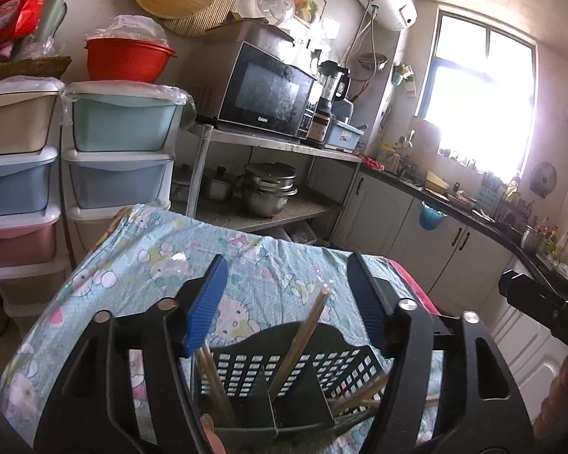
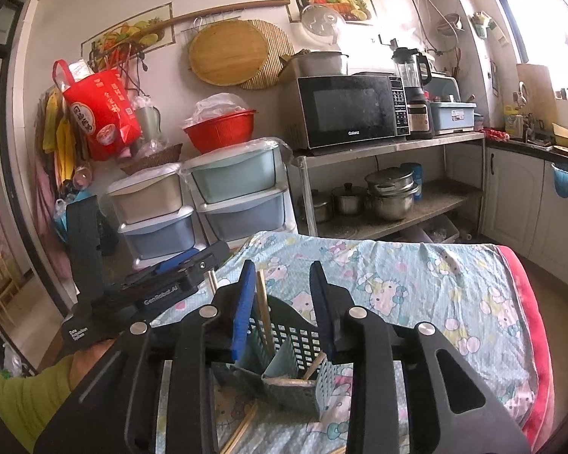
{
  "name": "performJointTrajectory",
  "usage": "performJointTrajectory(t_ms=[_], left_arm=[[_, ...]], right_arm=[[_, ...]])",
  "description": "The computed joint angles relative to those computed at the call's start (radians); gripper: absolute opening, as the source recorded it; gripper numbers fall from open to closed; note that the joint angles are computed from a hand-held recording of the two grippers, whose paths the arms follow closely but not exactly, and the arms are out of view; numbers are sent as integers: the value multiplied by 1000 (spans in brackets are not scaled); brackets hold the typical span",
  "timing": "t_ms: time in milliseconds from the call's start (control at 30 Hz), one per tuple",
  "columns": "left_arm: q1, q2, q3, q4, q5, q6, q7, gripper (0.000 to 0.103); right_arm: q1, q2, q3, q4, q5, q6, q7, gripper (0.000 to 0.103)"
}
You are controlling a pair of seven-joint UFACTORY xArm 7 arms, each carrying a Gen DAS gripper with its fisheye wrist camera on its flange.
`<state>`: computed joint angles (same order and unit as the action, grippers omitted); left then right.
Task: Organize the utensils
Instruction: 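Withdraw both open grippers from the caddy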
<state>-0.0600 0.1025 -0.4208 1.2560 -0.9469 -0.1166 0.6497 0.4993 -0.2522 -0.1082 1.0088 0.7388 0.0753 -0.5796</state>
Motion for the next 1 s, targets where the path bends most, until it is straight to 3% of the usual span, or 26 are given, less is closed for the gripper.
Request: performJointTrajectory(t_ms=[67,167,400,533,800,1000], left_arm=[[4,-11,2,-7,-31,23,19,62],[-38,-29,58,-30,-17,49,-10,69],[-96,-77,116,-56,-183,76,131,79],[-143,-103,163,-74,-226,85,171,91],[-245,-152,259,-116,-299,88,235,92],[-304,-177,309,-149,-288,68,218,92]], right_arm=[[-3,-2,3,-3,-2,2,3,31],[-8,-14,6,-21,-9,1,12,35],[0,-34,-3,-50,-42,-7,43,40],[16,-45,-18,-63,-54,-13,51,44],[56,-81,-50,-112,-81,-35,61,53],[71,-116,-57,-163,-134,-51,106,57]])
